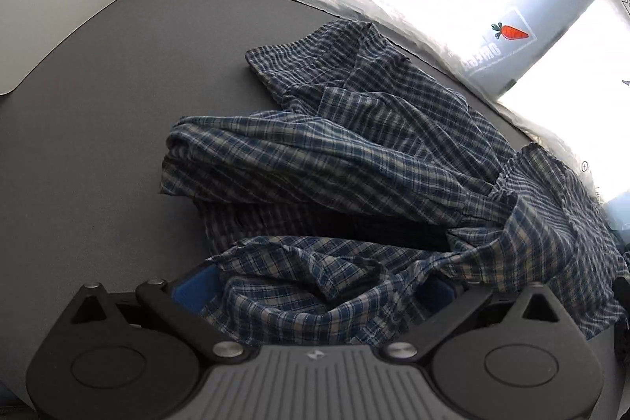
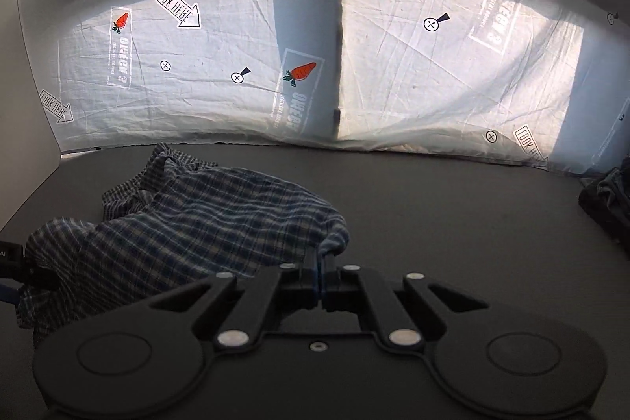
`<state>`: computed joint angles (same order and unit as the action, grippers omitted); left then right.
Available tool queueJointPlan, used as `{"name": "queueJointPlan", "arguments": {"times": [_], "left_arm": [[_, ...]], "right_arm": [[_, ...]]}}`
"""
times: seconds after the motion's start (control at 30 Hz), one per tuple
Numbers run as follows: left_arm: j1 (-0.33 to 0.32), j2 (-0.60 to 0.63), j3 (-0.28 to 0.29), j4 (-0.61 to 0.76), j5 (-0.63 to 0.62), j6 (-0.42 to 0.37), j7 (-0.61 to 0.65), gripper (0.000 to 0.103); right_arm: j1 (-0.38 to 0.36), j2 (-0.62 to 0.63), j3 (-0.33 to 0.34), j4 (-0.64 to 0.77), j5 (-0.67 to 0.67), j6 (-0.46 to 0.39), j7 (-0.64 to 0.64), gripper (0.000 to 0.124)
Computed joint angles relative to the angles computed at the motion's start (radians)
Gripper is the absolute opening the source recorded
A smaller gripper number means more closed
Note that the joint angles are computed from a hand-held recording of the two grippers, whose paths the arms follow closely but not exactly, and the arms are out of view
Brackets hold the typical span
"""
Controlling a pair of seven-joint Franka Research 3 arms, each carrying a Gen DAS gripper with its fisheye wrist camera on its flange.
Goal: Fold clothes
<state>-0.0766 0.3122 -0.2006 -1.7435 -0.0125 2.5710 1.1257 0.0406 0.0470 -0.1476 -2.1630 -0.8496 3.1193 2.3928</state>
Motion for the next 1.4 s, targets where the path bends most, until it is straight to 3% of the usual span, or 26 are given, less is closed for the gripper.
{"name": "queueJointPlan", "arguments": {"times": [0.07, 0.2, 0.23, 0.33, 0.47, 0.63, 0.77, 0.93, 1.03, 1.13, 1.3, 1.37, 1.4], "left_arm": [[-0.027, -0.041, -0.016, -0.067, 0.004, 0.017, -0.021, 0.101], [-0.085, -0.087, -0.026, -0.153, 0.042, 0.035, -0.093, 0.101], [-0.094, -0.095, -0.026, -0.166, 0.05, 0.031, -0.109, 0.101], [-0.112, -0.114, -0.016, -0.186, 0.087, 0.035, -0.159, 0.101], [-0.13, -0.106, 0.006, -0.154, 0.165, 0.022, -0.26, 0.102], [-0.112, -0.108, 0.021, -0.137, 0.208, -0.003, -0.309, 0.102], [-0.081, -0.083, 0.022, -0.106, 0.195, -0.018, -0.272, 0.102], [-0.04, -0.018, 0.032, -0.022, 0.177, -0.07, -0.189, 0.102], [-0.005, 0.017, 0.038, 0.02, 0.148, -0.093, -0.136, 0.102], [0.03, 0.055, 0.04, 0.07, 0.113, -0.13, -0.08, 0.102], [0.061, 0.117, 0.05, 0.149, 0.095, -0.182, -0.018, 0.102], [0.061, 0.137, 0.056, 0.177, 0.1, -0.198, -0.021, 0.102], [0.06, 0.148, 0.058, 0.195, 0.101, -0.211, -0.026, 0.102]], "right_arm": [[-0.03, -0.049, -0.016, -0.074, -0.052, -0.017, 0.019, 0.001], [-0.058, -0.106, -0.027, -0.199, 0.341, -0.096, -0.33, 0.004], [-0.064, -0.114, -0.025, -0.209, 0.384, -0.117, -0.372, 0.005], [-0.139, -0.14, 0.023, -0.227, 0.273, -0.106, -0.28, 0.017], [-0.199, -0.148, 0.076, -0.236, 0.247, -0.018, -0.255, 0.025], [-0.095, -0.1, 0.064, -0.205, 0.557, 0.028, -0.565, 0.027], [-0.015, -0.028, 0.112, -0.12, 0.892, 0.013, -0.877, 0.027], [0.022, 0.086, 0.212, 0.041, 1.147, -0.067, -1.153, 0.036], [0.022, 0.169, 0.282, 0.158, 1.273, -0.169, -1.324, 0.044], [0.054, 0.26, 0.283, 0.283, 1.307, -0.305, -1.376, 0.047], [0.166, 0.357, 0.179, 0.388, 1.133, -0.374, -1.276, 0.051], [0.17, 0.383, 0.168, 0.421, 1.112, -0.409, -1.25, 0.034], [0.161, 0.394, 0.172, 0.439, 1.123, -0.433, -1.24, 0.013]]}}
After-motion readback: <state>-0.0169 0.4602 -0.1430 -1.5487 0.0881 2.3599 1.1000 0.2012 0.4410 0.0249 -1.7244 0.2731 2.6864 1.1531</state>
